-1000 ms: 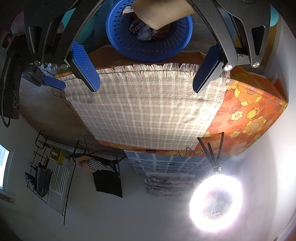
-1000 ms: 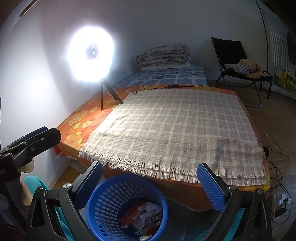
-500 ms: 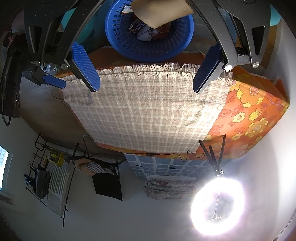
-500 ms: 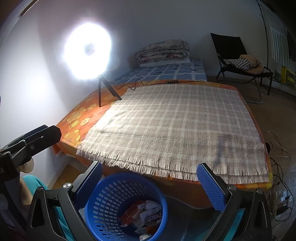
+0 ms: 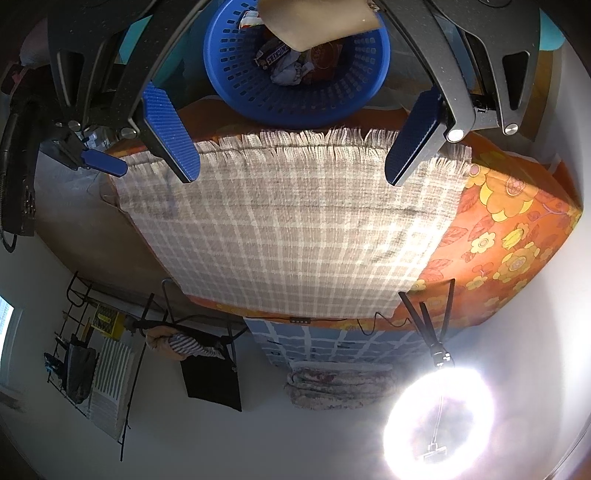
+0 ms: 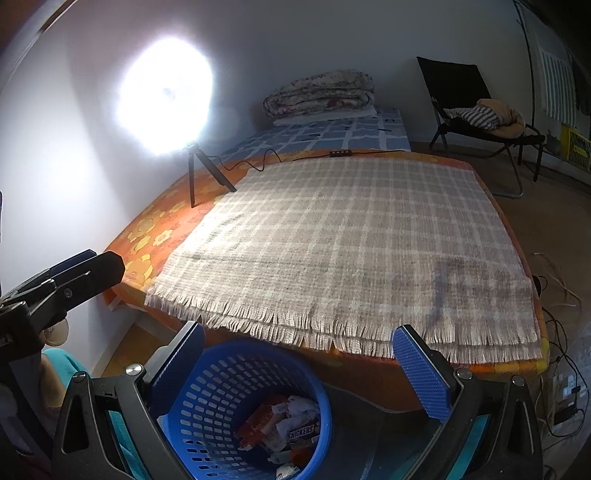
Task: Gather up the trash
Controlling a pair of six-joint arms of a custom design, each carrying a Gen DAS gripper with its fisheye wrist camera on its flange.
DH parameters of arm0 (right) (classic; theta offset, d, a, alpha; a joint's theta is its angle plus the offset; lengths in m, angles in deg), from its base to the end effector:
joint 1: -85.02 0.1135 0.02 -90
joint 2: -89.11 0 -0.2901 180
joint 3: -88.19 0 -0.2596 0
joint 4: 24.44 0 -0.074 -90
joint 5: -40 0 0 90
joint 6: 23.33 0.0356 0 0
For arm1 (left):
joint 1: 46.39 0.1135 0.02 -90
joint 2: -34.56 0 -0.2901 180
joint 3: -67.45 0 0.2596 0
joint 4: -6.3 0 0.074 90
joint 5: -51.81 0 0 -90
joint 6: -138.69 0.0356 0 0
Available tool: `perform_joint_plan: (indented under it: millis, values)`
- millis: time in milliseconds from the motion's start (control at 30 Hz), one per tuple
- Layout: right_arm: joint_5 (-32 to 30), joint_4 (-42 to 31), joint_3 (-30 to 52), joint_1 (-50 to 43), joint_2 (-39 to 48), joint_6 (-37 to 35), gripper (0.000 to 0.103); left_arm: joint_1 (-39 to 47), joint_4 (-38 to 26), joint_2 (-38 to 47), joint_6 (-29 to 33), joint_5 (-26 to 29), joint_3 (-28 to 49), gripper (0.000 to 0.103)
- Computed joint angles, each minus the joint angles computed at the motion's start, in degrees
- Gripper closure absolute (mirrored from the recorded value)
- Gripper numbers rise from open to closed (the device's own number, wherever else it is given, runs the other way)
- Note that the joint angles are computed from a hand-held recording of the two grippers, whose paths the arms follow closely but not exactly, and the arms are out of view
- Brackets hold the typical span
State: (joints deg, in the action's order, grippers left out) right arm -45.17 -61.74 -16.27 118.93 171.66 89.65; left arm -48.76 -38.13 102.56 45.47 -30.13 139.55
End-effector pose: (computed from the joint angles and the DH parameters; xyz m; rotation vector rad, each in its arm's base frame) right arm 0.2659 0.1751 0.2930 -0.1841 2.3673 0.3884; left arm 0.2531 -0.0155 0.3303 0.0573 2.2744 -0.2113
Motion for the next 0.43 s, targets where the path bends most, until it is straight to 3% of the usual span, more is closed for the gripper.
perform_joint_plan:
  millis: [433]
  values:
    - [-2.4,1.3,0.0,-2.3,3.1,0.4,0.0,-0.3,2.3,3.7,-0.2,-0.1,-0.2,0.001]
